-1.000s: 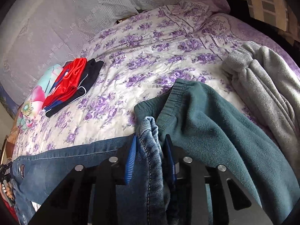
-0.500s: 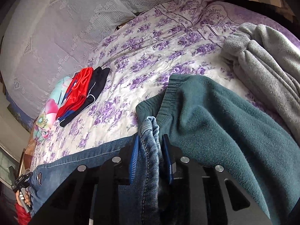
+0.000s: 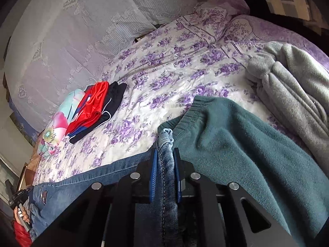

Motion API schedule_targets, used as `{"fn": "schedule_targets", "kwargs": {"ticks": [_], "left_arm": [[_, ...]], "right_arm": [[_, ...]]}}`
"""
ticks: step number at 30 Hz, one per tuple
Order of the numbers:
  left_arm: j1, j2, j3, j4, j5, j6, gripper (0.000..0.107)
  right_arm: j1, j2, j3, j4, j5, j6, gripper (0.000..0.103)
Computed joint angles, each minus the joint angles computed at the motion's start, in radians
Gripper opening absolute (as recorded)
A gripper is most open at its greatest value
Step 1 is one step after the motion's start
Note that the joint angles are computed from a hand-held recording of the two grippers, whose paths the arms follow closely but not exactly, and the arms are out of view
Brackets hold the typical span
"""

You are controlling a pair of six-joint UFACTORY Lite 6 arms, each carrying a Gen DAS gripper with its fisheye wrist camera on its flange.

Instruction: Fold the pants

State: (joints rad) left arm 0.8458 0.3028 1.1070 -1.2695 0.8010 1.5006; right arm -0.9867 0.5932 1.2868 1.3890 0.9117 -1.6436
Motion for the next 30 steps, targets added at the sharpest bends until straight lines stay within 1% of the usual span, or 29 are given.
{"fn": "schedule_targets", "kwargs": {"ticks": [1,3,4,6,7,8,10,11,12,13,14,15,16,17,19,20,21,22,24,27,29,30], "left_arm": [[-0.007,-0.012,-0.004,-0.026,-0.005,0.009,0.010],[-0.044,-0.052,-0.039,-0.118,-0.060,0.070,0.010],[-0.057,-0.059,-0.044,-0.166,-0.069,0.083,0.010],[-0.068,-0.028,-0.004,-0.222,-0.044,0.045,0.010],[-0.079,0.004,0.032,-0.230,-0.044,0.013,0.010],[-0.101,0.039,0.066,-0.241,-0.074,-0.008,0.010],[-0.162,0.092,0.096,-0.270,-0.178,0.025,0.011],[-0.189,0.129,0.114,-0.260,-0.223,0.030,0.011],[-0.209,0.173,0.140,-0.217,-0.255,0.004,0.012],[-0.226,0.209,0.163,-0.165,-0.296,-0.039,0.016],[-0.218,0.234,0.183,-0.124,-0.297,-0.088,0.019],[-0.195,0.249,0.206,-0.094,-0.263,-0.140,0.027],[-0.172,0.243,0.206,-0.090,-0.234,-0.158,0.032],[-0.155,0.225,0.193,-0.089,-0.220,-0.159,0.033],[-0.101,0.172,0.161,-0.072,-0.131,-0.144,0.037],[-0.068,0.137,0.137,-0.055,-0.078,-0.141,0.039],[-0.039,0.096,0.110,-0.030,-0.042,-0.145,0.045],[-0.012,0.053,0.083,0.002,-0.013,-0.148,0.049],[0.055,-0.050,0.010,0.063,0.045,-0.111,0.051],[0.187,-0.176,-0.101,0.146,0.138,-0.032,0.063],[0.291,-0.217,-0.162,0.201,0.202,0.024,0.065],[0.338,-0.219,-0.183,0.225,0.227,0.051,0.066]], "right_arm": [[0.008,0.002,0.016,-0.001,-0.006,0.021,0.015],[0.026,0.008,0.055,0.002,-0.013,0.064,0.014],[0.032,0.013,0.079,0.004,-0.010,0.089,0.014],[0.046,0.020,0.125,0.014,-0.006,0.128,0.014],[0.062,0.029,0.150,0.016,-0.024,0.145,0.014],[0.082,0.046,0.178,0.007,-0.052,0.168,0.014],[0.143,0.104,0.244,-0.054,-0.153,0.215,0.015],[0.173,0.120,0.244,-0.066,-0.220,0.195,0.016],[0.198,0.124,0.221,-0.043,-0.292,0.133,0.024],[0.205,0.124,0.198,0.000,-0.322,0.063,0.025],[0.198,0.123,0.185,0.027,-0.310,0.034,0.027],[0.185,0.120,0.189,0.022,-0.287,0.048,0.029],[0.174,0.108,0.181,0.032,-0.275,0.043,0.031],[0.164,0.083,0.153,0.065,-0.280,0.012,0.031],[0.135,0.011,0.077,0.111,-0.280,-0.051,0.033],[0.110,-0.026,0.043,0.107,-0.247,-0.062,0.033],[0.079,-0.069,0.004,0.096,-0.209,-0.072,0.034],[0.049,-0.116,-0.038,0.079,-0.178,-0.079,0.036],[-0.024,-0.211,-0.118,0.015,-0.106,-0.081,0.047],[-0.179,-0.328,-0.225,-0.110,0.056,-0.093,0.050],[-0.291,-0.380,-0.283,-0.186,0.153,-0.126,0.051],[-0.352,-0.400,-0.310,-0.221,0.190,-0.152,0.054]]}}
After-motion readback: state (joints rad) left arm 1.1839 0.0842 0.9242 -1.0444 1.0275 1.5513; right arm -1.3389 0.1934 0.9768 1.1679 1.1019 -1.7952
